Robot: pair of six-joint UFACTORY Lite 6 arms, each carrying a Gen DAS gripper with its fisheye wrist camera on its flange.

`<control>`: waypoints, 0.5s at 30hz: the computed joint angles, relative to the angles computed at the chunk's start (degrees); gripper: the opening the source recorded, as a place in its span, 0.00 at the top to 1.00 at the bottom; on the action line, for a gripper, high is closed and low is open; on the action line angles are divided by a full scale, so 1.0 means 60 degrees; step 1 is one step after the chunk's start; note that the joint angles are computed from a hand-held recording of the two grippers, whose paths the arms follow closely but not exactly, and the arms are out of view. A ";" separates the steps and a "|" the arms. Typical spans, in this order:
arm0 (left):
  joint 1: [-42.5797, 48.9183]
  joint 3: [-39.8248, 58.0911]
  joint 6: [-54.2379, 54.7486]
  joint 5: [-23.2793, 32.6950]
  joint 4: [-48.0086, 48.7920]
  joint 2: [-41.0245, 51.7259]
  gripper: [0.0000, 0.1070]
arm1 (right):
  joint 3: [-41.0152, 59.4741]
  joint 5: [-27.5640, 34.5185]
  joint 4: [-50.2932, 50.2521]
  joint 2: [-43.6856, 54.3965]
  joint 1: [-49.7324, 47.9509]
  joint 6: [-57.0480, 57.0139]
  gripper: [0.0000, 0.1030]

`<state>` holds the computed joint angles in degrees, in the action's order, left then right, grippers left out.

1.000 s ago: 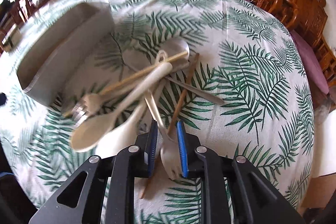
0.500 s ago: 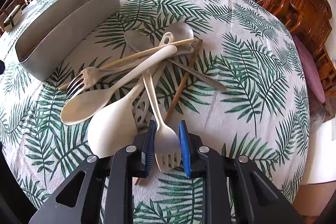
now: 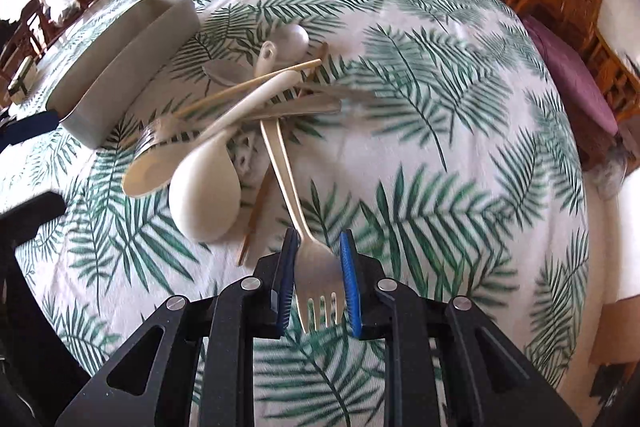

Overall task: Organize utensils
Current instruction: 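Grasp a white plastic spoon with the left tool while the right tool holds the fork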

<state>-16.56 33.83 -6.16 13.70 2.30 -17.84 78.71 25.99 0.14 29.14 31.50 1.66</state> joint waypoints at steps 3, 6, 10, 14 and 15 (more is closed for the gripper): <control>-0.0167 0.0442 0.0057 -0.0164 -0.0005 0.0667 0.21 | -0.0748 -0.0422 -0.0041 -0.0403 -0.0178 0.0129 0.77; -0.0167 0.1079 0.1022 -0.0094 -0.0896 0.1493 0.40 | -0.1209 -0.0785 0.0741 -0.0623 -0.0459 -0.0399 0.77; -0.0124 0.1987 0.2325 0.0175 -0.2117 0.2671 0.72 | -0.1353 -0.0937 0.1284 -0.0630 -0.0671 -0.0910 0.76; -0.0232 0.2787 0.2529 0.0459 -0.2203 0.3775 0.83 | -0.1572 -0.1089 0.2001 -0.0706 -0.0858 -0.1750 0.76; -0.0321 0.2954 0.2064 0.0505 -0.1675 0.3991 0.83 | -0.1511 -0.1100 0.1946 -0.0653 -0.0845 -0.1708 0.76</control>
